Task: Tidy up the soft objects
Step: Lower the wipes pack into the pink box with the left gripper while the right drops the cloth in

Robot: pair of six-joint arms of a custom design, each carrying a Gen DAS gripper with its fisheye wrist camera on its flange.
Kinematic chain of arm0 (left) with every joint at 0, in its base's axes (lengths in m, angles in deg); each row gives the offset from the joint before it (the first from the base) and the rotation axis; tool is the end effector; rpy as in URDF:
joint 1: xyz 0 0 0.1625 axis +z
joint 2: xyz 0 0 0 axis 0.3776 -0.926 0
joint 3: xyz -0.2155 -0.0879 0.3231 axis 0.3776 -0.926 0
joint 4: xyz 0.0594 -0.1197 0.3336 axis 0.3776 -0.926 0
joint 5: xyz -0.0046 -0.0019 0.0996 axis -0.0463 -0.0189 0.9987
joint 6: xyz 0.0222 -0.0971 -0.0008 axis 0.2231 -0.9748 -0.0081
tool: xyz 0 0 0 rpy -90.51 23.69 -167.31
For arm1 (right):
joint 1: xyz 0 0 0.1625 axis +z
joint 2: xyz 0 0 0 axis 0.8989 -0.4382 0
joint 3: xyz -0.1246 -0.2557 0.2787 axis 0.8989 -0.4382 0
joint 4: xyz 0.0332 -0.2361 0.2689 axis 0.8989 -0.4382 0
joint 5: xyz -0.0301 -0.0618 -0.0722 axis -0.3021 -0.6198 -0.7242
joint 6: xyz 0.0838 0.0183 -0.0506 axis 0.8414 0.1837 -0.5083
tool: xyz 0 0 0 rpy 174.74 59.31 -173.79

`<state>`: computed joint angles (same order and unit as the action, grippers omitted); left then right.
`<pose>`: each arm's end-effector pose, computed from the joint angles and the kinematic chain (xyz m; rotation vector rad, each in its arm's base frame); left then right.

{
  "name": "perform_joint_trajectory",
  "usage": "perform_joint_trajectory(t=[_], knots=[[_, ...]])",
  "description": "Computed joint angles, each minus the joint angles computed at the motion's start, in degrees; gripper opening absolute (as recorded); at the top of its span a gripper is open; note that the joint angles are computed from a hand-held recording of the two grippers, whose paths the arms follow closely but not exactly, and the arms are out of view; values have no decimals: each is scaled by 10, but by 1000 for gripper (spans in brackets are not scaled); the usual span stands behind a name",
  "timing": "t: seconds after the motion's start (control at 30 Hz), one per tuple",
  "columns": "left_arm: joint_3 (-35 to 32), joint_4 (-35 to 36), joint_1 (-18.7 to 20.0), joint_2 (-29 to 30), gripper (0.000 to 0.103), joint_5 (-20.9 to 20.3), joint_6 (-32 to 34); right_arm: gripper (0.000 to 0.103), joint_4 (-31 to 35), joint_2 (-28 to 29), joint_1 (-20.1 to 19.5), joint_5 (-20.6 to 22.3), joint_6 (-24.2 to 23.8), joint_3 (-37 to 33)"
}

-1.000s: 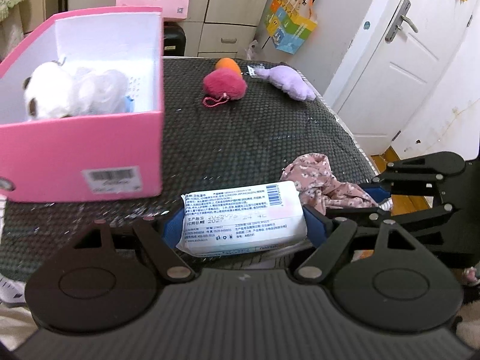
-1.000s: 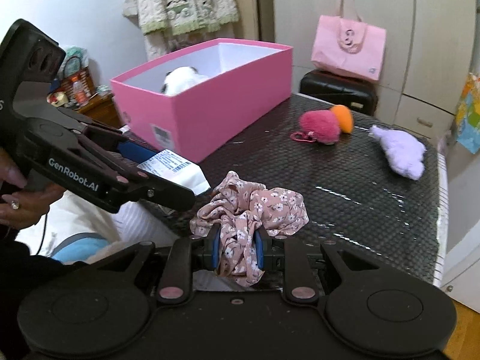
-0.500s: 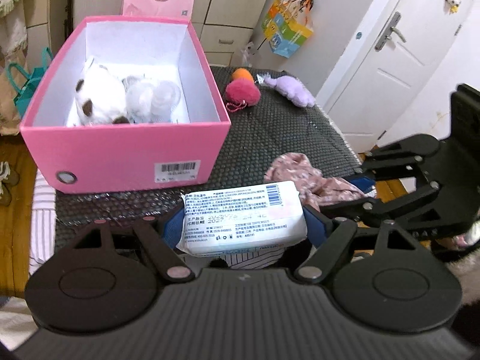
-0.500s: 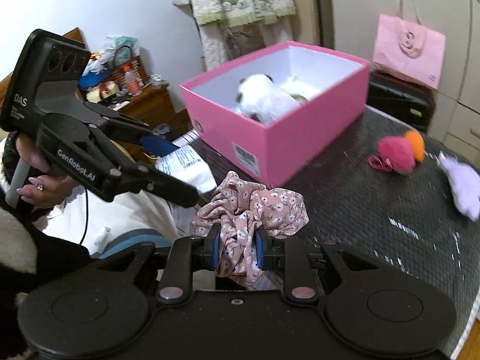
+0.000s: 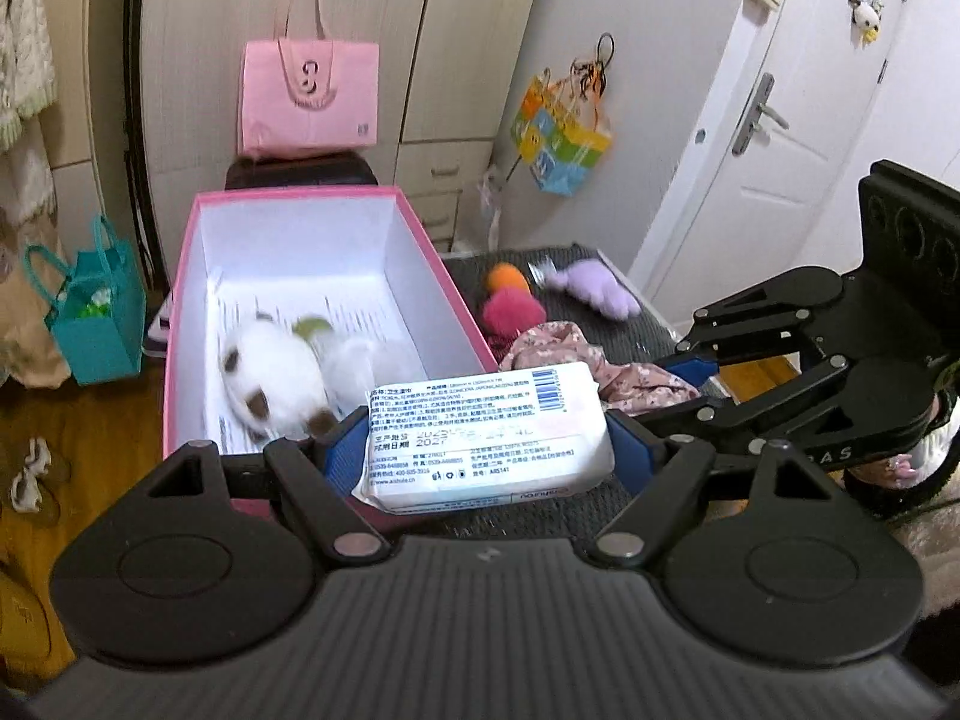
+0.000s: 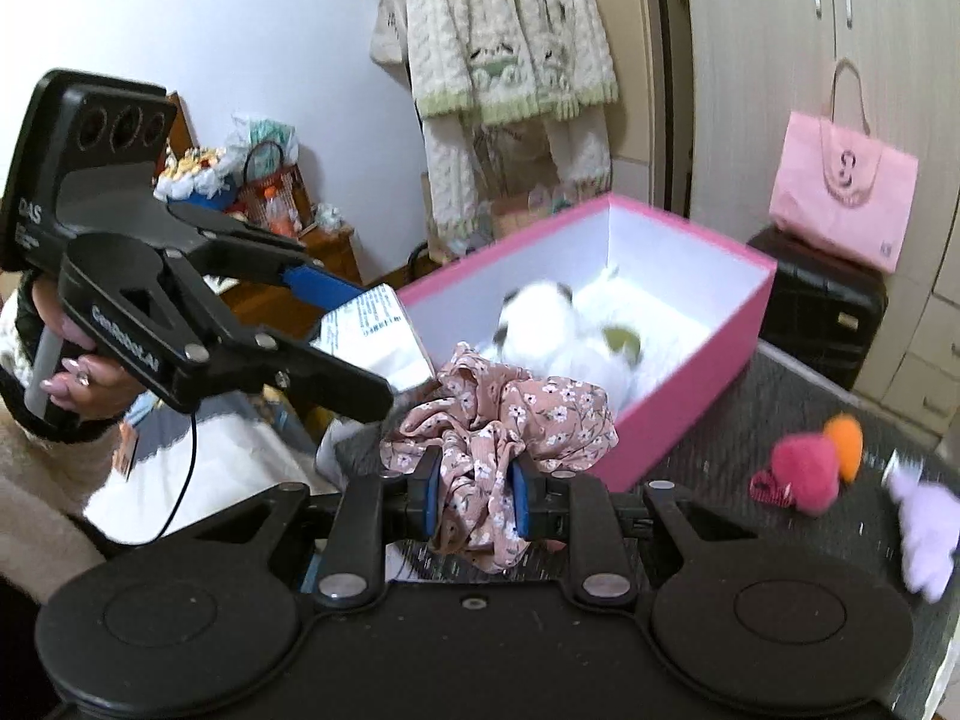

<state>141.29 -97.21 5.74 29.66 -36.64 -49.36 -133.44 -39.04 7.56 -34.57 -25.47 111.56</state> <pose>-0.3804 -0.4309 -0.0464 0.6313 2.5192 -0.9601 -0.0129 -0.5042 0.3798 1.5563 -2.5807 0.4096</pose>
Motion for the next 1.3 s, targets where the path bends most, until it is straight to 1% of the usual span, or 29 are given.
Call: perform_joint_trajectory(t=[0.17,0.37,0.47,0.53,0.6,0.67,0.7,0.8,0.9,1.03,1.1,1.2,1.23,1.27,1.3], knots=[[-21,-17,33,2,80,-6,25,27,-49,48,23,9,39,-30],[-84,-21,75,29,80,4,72,28,-84,125,51,-5,86,-90],[-124,-17,93,47,80,26,99,28,-110,166,66,-17,111,-120],[-154,-13,104,63,80,49,121,28,-113,195,74,-25,133,-149],[-189,5,117,79,80,68,142,28,-106,228,82,-37,161,-187],[-222,33,129,90,80,77,153,28,-96,262,90,-52,187,-227],[-239,51,138,94,80,76,157,28,-90,277,93,-58,200,-245],[-276,103,161,101,80,64,142,28,-70,318,99,-75,232,-299],[-313,146,179,113,80,61,138,28,-65,347,103,-90,245,-330],[-354,192,188,133,80,80,133,31,-76,370,108,-111,246,-344],[-368,203,188,143,81,97,133,34,-90,375,110,-123,249,-343],[-371,192,186,149,83,113,136,47,-106,378,113,-132,243,-339],[-366,181,184,148,83,115,140,58,-108,375,113,-127,245,-338],[-362,169,182,147,84,116,148,65,-109,373,112,-123,244,-337],[-354,149,179,145,86,117,160,68,-113,369,111,-119,243,-333]])
